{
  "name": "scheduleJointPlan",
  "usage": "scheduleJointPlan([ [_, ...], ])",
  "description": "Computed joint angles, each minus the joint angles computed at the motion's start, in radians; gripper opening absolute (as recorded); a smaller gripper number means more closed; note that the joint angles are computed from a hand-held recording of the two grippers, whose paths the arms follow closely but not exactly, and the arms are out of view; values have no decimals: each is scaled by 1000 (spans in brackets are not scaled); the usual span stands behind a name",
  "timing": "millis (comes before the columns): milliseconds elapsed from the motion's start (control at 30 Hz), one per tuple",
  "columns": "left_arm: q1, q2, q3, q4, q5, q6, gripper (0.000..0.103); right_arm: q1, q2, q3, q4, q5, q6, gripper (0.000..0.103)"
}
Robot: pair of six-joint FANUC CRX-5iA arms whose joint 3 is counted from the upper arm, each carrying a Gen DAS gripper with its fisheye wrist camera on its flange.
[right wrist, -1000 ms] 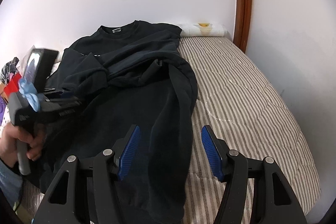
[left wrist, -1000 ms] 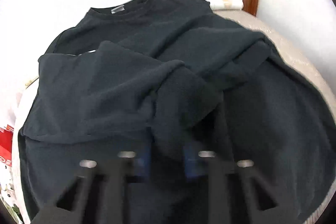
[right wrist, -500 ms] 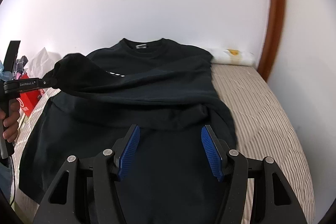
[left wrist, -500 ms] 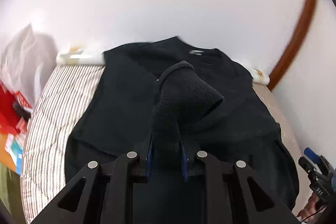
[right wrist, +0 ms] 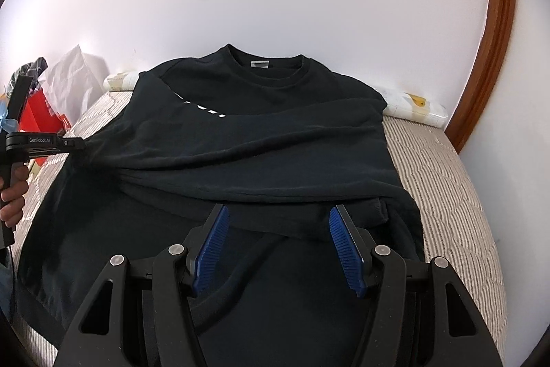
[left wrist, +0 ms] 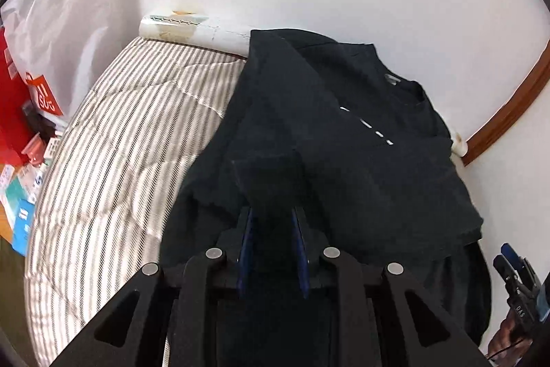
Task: Fold small clothes
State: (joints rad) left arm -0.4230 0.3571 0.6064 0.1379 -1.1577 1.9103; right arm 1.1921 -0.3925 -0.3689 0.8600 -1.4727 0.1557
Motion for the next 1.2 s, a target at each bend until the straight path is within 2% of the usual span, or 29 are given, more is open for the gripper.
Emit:
scheduleJointPlan([
  [33, 7, 4, -3, 13, 5, -3, 28, -3, 3, 0, -3, 4, 1, 60],
  [67, 14, 6, -11, 28, 15, -7, 39, -6, 4, 0, -8, 8, 2, 60],
  [100, 19, 10, -15, 41, 26, -13, 45, -9, 6, 0, -13, 10, 5, 60],
  [167, 21, 27, -3, 49, 39, -33, 45, -12, 11, -2, -18, 6, 6, 60],
  [267, 3, 85, 82, 9, -8, -28, 45, -24, 17, -3, -28, -2, 8, 60],
  [333, -5, 112, 114, -2, -23, -20, 43, -37, 15, -7, -31, -2, 9, 60],
  [367, -13, 122, 129, -19, -28, -14, 39, -47, 12, -12, -28, 0, 8, 60],
  [400, -26, 130, 154, -66, -43, 4, 26, -55, 9, -16, -27, 2, 7, 60],
  [467, -57, 145, 217, -173, -92, 27, 7, -83, 2, -22, -29, 10, 6, 60],
  [500, -61, 139, 219, -189, -87, 23, 6, -99, 0, -25, -27, 13, 6, 60],
  [633, -52, 76, 166, -188, 14, 36, 5, -160, -6, -45, 6, 25, 1, 60],
  [733, -56, 71, 192, -222, 39, 52, 5, -218, -2, -57, 27, 42, -16, 60],
  [800, -66, 101, 257, -273, 3, 52, 5, -258, -3, -69, 30, 71, -24, 60],
  [867, -79, 152, 337, -321, -74, 55, 5, -297, 15, -72, 23, 77, -31, 60],
  [967, -75, 205, 385, -312, -154, 54, 5, -351, 14, -94, -4, 142, -42, 60],
  [1067, -68, 214, 371, -291, -171, 63, 6, -383, 20, -106, -31, 177, -51, 61],
  [1200, -76, 216, 369, -300, -188, 67, 8, -393, 32, -104, -44, 175, -23, 62],
])
